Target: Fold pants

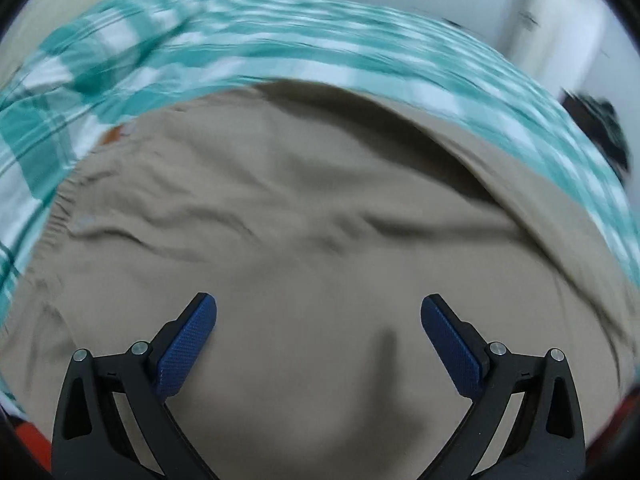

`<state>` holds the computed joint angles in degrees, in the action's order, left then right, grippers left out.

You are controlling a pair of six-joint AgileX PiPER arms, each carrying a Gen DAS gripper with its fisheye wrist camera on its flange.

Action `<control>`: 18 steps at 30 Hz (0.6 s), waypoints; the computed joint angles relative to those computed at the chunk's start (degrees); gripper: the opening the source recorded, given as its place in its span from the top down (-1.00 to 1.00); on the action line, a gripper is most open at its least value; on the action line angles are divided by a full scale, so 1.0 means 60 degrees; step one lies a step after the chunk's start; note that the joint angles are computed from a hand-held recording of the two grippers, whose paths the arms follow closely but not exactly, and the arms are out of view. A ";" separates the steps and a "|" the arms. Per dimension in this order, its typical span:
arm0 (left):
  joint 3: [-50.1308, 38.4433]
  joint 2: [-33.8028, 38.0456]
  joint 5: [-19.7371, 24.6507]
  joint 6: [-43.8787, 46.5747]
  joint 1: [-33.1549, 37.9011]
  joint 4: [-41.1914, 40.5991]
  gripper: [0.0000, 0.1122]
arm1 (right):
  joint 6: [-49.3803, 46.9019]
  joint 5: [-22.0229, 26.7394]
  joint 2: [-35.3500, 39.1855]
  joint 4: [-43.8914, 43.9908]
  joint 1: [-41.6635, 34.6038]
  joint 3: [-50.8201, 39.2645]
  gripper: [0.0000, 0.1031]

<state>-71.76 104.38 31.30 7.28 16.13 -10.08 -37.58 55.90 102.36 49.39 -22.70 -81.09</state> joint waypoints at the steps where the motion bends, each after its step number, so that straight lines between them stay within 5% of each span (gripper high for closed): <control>1: 0.0228 -0.0019 0.0050 0.0252 -0.0233 0.0014 -0.82 | -0.0332 0.0682 -0.0179 0.0927 0.0228 0.0595 -0.63; 4: 0.0757 0.0170 -0.0159 0.0002 -0.0952 0.1205 -0.83 | 0.0393 0.0640 0.0347 0.1416 0.1455 0.1115 -0.62; 8: 0.0351 0.0047 0.0703 0.1070 -0.0524 -0.0082 -0.82 | 0.2558 -0.2138 0.0627 0.0985 0.1903 0.1632 -0.52; 11: -0.0209 0.0083 0.1149 0.1355 -0.0145 -0.0767 -0.82 | 0.4058 -0.3018 0.0928 0.1196 0.1663 0.1642 -0.42; 12: -0.0503 0.0184 0.1415 0.1384 -0.0040 -0.1078 -0.82 | 0.4822 -0.3052 0.1085 0.0626 0.1665 0.1329 -0.09; 13: -0.0806 0.0299 0.1740 0.1507 0.0155 -0.1637 -0.82 | 0.5611 -0.3388 0.1118 -0.0325 0.1825 0.1097 0.64; 14: -0.1283 0.0506 0.2199 0.1623 0.0463 -0.2326 -0.82 | 0.6019 -0.3647 0.1166 -0.1000 0.1934 0.0909 0.94; 18: -0.3759 0.1799 0.3894 0.1118 0.1250 -0.4198 -0.82 | 0.4584 -0.3403 0.0338 -0.0330 0.1684 0.0657 0.93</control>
